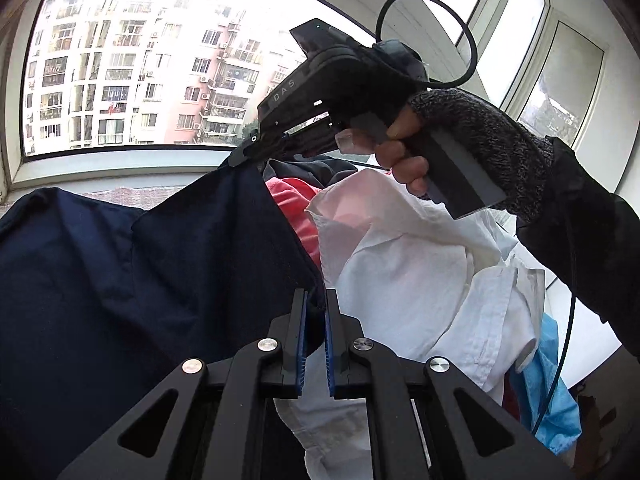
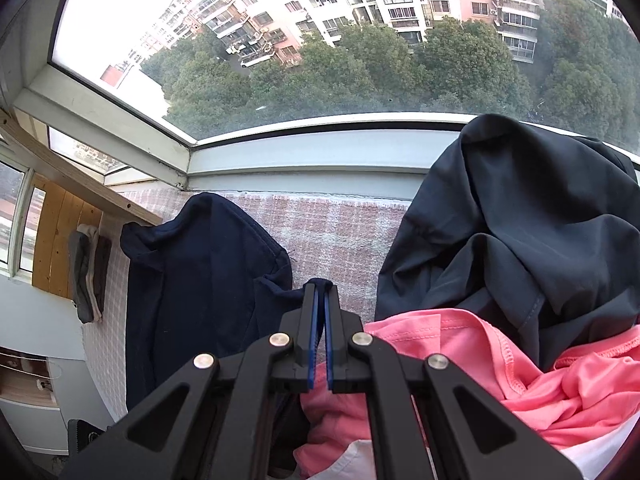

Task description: Fold clothes

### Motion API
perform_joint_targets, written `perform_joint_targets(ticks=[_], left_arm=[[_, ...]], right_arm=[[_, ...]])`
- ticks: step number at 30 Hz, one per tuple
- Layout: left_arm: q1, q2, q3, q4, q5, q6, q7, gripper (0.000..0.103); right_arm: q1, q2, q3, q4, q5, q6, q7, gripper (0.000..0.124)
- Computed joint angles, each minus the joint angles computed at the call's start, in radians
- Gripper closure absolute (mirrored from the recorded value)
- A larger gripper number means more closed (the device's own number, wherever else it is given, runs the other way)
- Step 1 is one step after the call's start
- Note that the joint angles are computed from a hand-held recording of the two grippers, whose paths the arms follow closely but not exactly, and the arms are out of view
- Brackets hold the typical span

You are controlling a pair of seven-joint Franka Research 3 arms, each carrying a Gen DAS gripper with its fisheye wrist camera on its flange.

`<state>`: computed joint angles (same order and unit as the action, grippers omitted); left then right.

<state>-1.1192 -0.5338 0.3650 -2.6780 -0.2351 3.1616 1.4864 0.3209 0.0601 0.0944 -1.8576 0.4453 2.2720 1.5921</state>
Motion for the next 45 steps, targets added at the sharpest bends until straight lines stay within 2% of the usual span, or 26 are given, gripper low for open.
perform_joint_targets(ticks=[4, 5, 8, 10, 12, 15, 19, 21, 22, 24, 26, 27, 29, 31, 34, 41, 43, 44, 45], left_arm=[[0.045, -0.039, -0.021, -0.041, 0.002, 0.055, -0.067, 0.096], [0.080, -0.050, -0.049, -0.059, 0.008, 0.074, -0.095, 0.096], [0.141, -0.085, -0.084, -0.098, 0.018, 0.062, -0.168, 0.096], [0.165, -0.112, -0.079, -0.129, 0.019, 0.045, -0.217, 0.095], [0.164, -0.136, -0.037, -0.160, 0.017, 0.036, -0.255, 0.095], [0.205, -0.175, -0.030, -0.212, 0.022, 0.027, -0.323, 0.095], [0.286, -0.241, -0.063, -0.276, 0.046, 0.011, -0.398, 0.095], [0.294, -0.263, -0.050, -0.295, 0.051, 0.000, -0.420, 0.096], [0.301, -0.268, -0.049, -0.300, 0.054, -0.012, -0.429, 0.095], [0.316, -0.271, -0.051, -0.306, 0.056, -0.036, -0.440, 0.096], [0.315, -0.264, -0.041, -0.305, 0.050, -0.067, -0.440, 0.095], [0.301, -0.261, -0.027, -0.303, 0.041, -0.079, -0.433, 0.095], [0.280, -0.247, -0.014, -0.292, 0.018, -0.104, -0.420, 0.093], [0.254, -0.241, 0.005, -0.289, -0.005, -0.092, -0.389, 0.086], [0.290, -0.237, -0.044, -0.281, -0.009, -0.120, -0.371, 0.083], [0.370, -0.295, -0.147, -0.293, -0.043, -0.193, -0.378, 0.079], [0.379, -0.303, -0.168, -0.292, -0.043, -0.208, -0.369, 0.075], [0.376, -0.311, -0.169, -0.295, -0.046, -0.211, -0.360, 0.074], [0.376, -0.316, -0.169, -0.296, -0.050, -0.212, -0.354, 0.074]], right_arm=[[0.018, -0.012, 0.019, 0.038, 0.051, 0.022, -0.031, 0.121], [0.027, -0.009, 0.025, 0.054, 0.053, 0.021, -0.039, 0.121], [0.059, 0.022, 0.043, 0.114, 0.019, 0.003, -0.041, 0.121], [0.089, 0.063, 0.054, 0.165, -0.053, -0.007, -0.019, 0.121], [0.108, 0.110, 0.061, 0.211, -0.065, -0.020, -0.012, 0.121], [0.134, 0.180, 0.067, 0.281, -0.085, -0.040, 0.004, 0.121], [0.169, 0.276, 0.071, 0.380, -0.112, -0.072, 0.026, 0.121], [0.183, 0.317, 0.072, 0.421, -0.124, -0.089, 0.027, 0.121], [0.190, 0.341, 0.073, 0.448, -0.134, -0.109, 0.024, 0.121], [0.213, 0.395, 0.067, 0.519, -0.177, -0.179, 0.023, 0.111], [0.236, 0.413, 0.044, 0.549, -0.228, -0.230, 0.072, 0.109], [0.232, 0.399, 0.039, 0.530, -0.228, -0.226, 0.086, 0.109], [0.197, 0.330, 0.040, 0.428, -0.179, -0.158, 0.084, 0.107], [0.172, 0.267, 0.032, 0.339, -0.158, -0.100, 0.098, 0.097], [0.191, 0.228, -0.014, 0.280, -0.331, -0.132, 0.228, 0.093], [0.136, 0.253, 0.017, 0.232, -0.268, -0.148, 0.208, 0.093], [0.134, 0.263, 0.024, 0.228, -0.252, -0.139, 0.190, 0.094], [0.139, 0.252, 0.024, 0.209, -0.258, -0.110, 0.182, 0.096], [0.141, 0.238, 0.025, 0.185, -0.260, -0.072, 0.169, 0.118]])
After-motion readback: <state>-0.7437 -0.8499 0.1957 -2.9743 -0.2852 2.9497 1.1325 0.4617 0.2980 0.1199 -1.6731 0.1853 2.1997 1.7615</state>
